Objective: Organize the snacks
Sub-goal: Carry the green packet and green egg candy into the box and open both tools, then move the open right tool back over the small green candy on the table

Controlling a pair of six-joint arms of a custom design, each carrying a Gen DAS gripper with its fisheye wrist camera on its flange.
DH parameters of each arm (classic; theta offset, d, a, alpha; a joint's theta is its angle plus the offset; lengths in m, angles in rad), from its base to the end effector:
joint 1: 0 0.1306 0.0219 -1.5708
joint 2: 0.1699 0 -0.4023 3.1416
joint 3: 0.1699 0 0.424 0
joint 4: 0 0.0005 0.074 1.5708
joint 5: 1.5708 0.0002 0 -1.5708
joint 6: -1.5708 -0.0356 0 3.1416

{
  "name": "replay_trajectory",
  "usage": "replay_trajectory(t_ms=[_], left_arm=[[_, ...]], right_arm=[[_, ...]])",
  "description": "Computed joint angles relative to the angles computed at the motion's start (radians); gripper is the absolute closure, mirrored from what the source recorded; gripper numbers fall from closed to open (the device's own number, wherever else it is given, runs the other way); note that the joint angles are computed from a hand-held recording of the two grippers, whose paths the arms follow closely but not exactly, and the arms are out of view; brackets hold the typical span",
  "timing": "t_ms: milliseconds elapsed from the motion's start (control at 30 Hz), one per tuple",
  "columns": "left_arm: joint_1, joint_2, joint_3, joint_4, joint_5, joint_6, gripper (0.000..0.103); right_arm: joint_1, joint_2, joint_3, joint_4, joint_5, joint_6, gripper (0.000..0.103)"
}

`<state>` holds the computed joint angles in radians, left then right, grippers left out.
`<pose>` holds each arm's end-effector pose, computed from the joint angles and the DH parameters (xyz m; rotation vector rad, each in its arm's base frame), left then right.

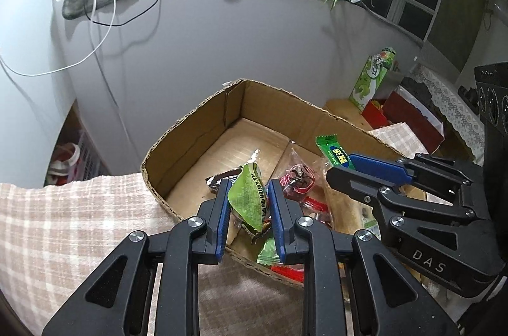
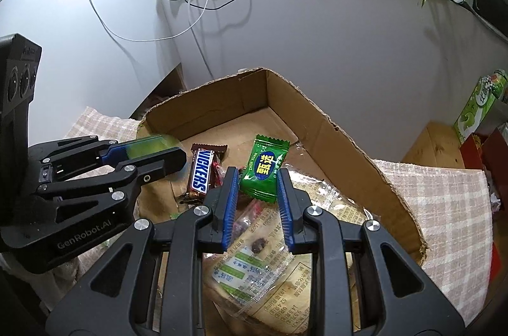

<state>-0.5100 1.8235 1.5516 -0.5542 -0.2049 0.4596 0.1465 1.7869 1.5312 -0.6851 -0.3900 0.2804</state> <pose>0.5871 -0.3207 0.3035 -0.0356 2.3851 -0.2170 0.6376 0.1073 0.3095 -0.6750 2.3677 0.4306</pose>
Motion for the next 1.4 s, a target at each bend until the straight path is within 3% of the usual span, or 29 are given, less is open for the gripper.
replay_trajectory(t_ms=[200, 233, 333, 467, 1033, 1400], left_arm=[[-0.002, -0.001, 0.001, 0.001, -0.006, -0.003, 0.081], [-0.003, -0.001, 0.002, -0.001, -0.010, -0.005, 0.081], [-0.005, -0.002, 0.002, -0.002, -0.020, -0.006, 0.064], [-0.005, -0.002, 0.003, -0.008, -0.032, -0.004, 0.062], [-0.005, -0.030, -0.019, -0.013, -0.053, 0.009, 0.047], [-0.012, -0.098, -0.078, -0.001, -0.082, 0.022, 0.043]], right_arm=[[-0.001, -0.005, -0.009, 0.012, 0.008, -0.003, 0.076], [-0.001, -0.006, -0.010, 0.013, 0.011, -0.002, 0.071], [0.001, -0.017, -0.026, 0.042, 0.043, -0.007, 0.052], [-0.006, -0.025, -0.033, 0.063, 0.058, -0.020, 0.032], [-0.005, -0.074, -0.079, 0.100, 0.110, -0.010, 0.013], [-0.005, -0.138, -0.136, 0.104, 0.094, -0.002, 0.013]])
